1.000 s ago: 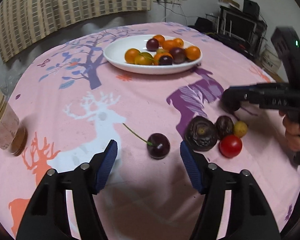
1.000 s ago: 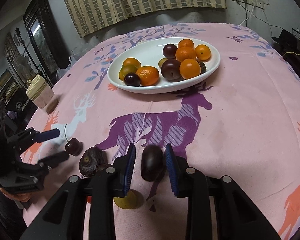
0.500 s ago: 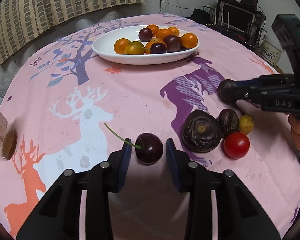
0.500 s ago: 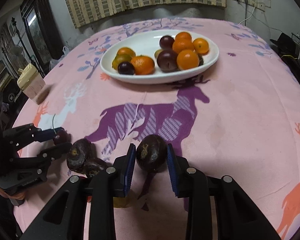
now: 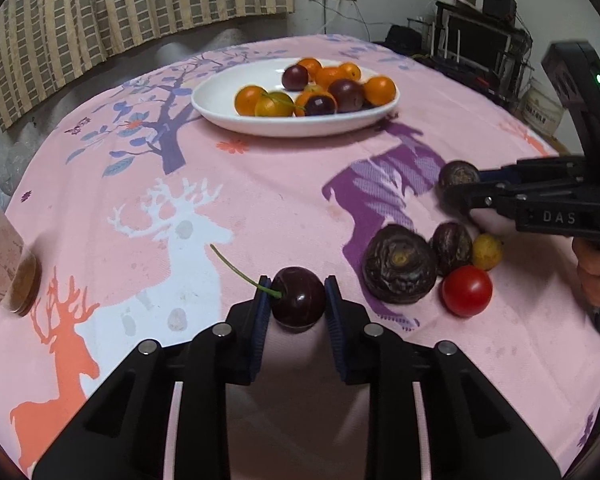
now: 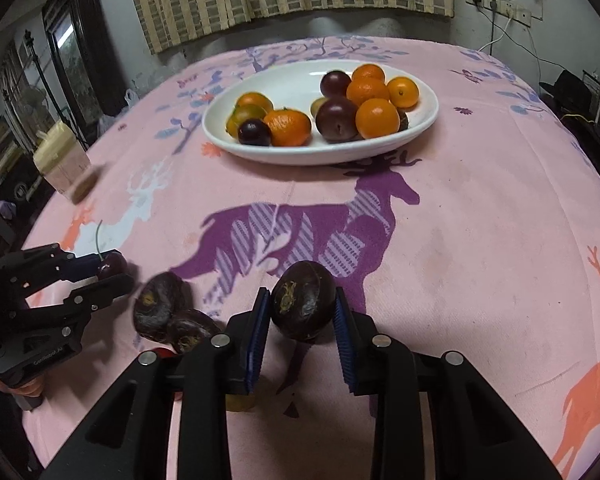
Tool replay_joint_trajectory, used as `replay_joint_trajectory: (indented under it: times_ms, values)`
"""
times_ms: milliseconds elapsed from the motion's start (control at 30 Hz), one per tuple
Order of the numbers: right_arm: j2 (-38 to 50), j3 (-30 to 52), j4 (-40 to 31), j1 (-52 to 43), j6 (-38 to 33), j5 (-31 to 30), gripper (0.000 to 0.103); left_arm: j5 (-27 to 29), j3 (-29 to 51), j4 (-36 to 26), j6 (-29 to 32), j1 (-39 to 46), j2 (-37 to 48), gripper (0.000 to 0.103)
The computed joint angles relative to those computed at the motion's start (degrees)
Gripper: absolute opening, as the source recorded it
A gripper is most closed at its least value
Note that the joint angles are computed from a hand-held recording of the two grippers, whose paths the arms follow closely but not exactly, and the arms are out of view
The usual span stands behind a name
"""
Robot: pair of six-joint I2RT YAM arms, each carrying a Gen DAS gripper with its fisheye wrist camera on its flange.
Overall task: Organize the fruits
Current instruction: 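Carry the mangosteen and cherry to the white plate and release them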
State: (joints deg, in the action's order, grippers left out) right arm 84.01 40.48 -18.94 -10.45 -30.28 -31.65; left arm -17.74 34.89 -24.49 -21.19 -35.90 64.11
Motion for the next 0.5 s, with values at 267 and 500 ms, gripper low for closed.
replay_joint_trajectory:
  times_ms: [267, 500]
  values:
    - [3.21, 8.47, 8.0, 2.8, 11.04, -2.57, 0.032, 4.32, 16.75, 0.22, 7.96, 9.16, 10.95, 0.027]
    - [21.18, 26.99, 11.56, 8.42, 20.48, -0.11, 0.032, 6.04, 43.46, -0.76, 7.56, 15.28, 36.42, 0.026]
